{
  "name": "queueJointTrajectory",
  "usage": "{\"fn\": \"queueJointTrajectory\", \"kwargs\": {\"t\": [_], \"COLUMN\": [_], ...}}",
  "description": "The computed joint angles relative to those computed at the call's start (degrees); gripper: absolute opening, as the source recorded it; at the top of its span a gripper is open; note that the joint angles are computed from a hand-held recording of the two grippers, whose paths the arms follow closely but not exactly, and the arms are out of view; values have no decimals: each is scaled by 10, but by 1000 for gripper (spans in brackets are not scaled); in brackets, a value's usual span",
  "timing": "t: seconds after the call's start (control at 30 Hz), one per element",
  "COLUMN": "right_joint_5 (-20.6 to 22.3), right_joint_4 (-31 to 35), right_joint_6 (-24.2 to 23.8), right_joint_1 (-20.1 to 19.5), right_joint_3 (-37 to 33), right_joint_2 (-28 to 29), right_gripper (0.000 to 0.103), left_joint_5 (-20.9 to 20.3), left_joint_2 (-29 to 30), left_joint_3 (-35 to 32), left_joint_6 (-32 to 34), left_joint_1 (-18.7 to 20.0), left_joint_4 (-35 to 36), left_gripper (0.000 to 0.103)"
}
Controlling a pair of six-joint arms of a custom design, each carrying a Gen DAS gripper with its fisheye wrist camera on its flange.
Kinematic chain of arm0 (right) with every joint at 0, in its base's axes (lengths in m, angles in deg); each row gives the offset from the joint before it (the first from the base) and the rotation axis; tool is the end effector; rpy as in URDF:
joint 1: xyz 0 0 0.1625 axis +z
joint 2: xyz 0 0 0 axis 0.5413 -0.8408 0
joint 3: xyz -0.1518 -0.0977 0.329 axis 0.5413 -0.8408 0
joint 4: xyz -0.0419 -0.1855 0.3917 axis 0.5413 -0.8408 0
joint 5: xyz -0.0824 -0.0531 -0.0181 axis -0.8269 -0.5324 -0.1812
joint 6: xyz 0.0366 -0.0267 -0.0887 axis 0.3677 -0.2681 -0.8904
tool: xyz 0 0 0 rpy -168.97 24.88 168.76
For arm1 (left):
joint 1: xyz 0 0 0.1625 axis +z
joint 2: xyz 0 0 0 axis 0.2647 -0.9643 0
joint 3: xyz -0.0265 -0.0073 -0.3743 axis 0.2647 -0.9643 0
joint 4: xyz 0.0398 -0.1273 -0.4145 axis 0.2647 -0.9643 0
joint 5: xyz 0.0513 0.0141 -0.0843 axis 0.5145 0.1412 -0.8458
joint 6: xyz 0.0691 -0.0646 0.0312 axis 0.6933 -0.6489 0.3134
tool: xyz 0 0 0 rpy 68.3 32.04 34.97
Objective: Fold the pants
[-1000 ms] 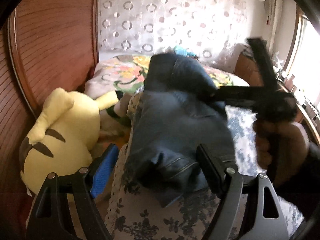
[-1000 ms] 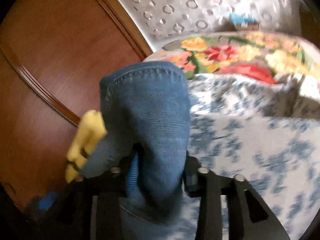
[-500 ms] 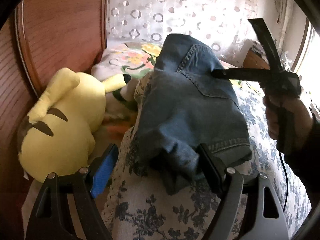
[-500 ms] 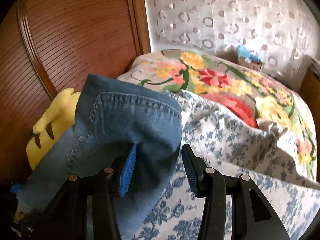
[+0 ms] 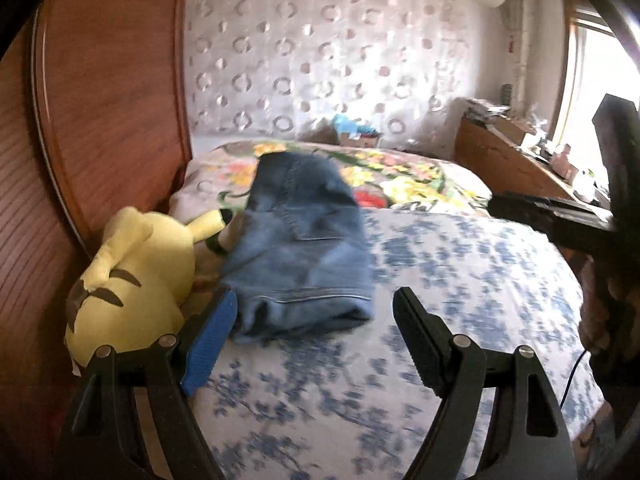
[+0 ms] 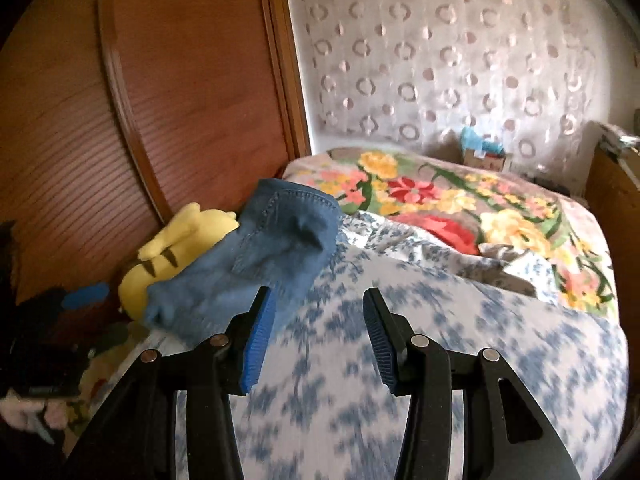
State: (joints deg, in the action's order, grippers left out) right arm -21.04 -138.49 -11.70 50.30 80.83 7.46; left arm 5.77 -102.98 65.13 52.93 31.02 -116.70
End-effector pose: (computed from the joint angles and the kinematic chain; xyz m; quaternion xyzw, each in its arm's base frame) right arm 0.0480 -0.7689 0.3288 0.4130 -0.8443 0.3053 0.1530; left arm -0.3382 -0.6727 -0.0459 0.1221 0.8353 -0.4258 0.3257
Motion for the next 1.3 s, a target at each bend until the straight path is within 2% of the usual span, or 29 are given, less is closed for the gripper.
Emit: {"fn": "queueJointTrajectory", "kwargs": {"t": [0.2,0.4,0.5,0.53,0.57,0.63,0.73,0.93,1.07,1.3], "right_joint_5": [54,97,117,131,142,151,178,213,224,231], "right_joint_4": [-57,-115,-143,-152,-162,-191,-212,-259,-282,-299], "right_joint_6": [-28,-35,-38,-40,-42,-39,-38,-29,-21,-16], "right_joint_1": [-51,-104,-129,-141,-152,-164,-186,-213,-218,-225], "right_joint_3": [151,250,301,322,342,372,412,470,479,476], "right_joint_2": [-141,-237,-284,-305,-326,-348,-383,-419,-412,-399], "right_gripper": [48,49,62,64,65,72,73,73,73,73], "left_joint_5": [3,-9,-13,-14,-15,-13,-7,32,61,67], "left_joint_2": [10,24,32,34,36,42,47,49,49,46], "left_joint_3": [6,10,12,13,15,18,25,40,51,59], "left_joint_6": [10,14,21,23,24,30,37,12,-9,-26], "left_joint_1": [-46,-85,-100,-105,-110,-120,-135,-163,-177,-185], "left_joint_4": [-15,-28,-46,-53,-62,-84,-111,-107,-91,-78], "left_gripper": [81,81,82,85,94,101,103,103,103,103]}}
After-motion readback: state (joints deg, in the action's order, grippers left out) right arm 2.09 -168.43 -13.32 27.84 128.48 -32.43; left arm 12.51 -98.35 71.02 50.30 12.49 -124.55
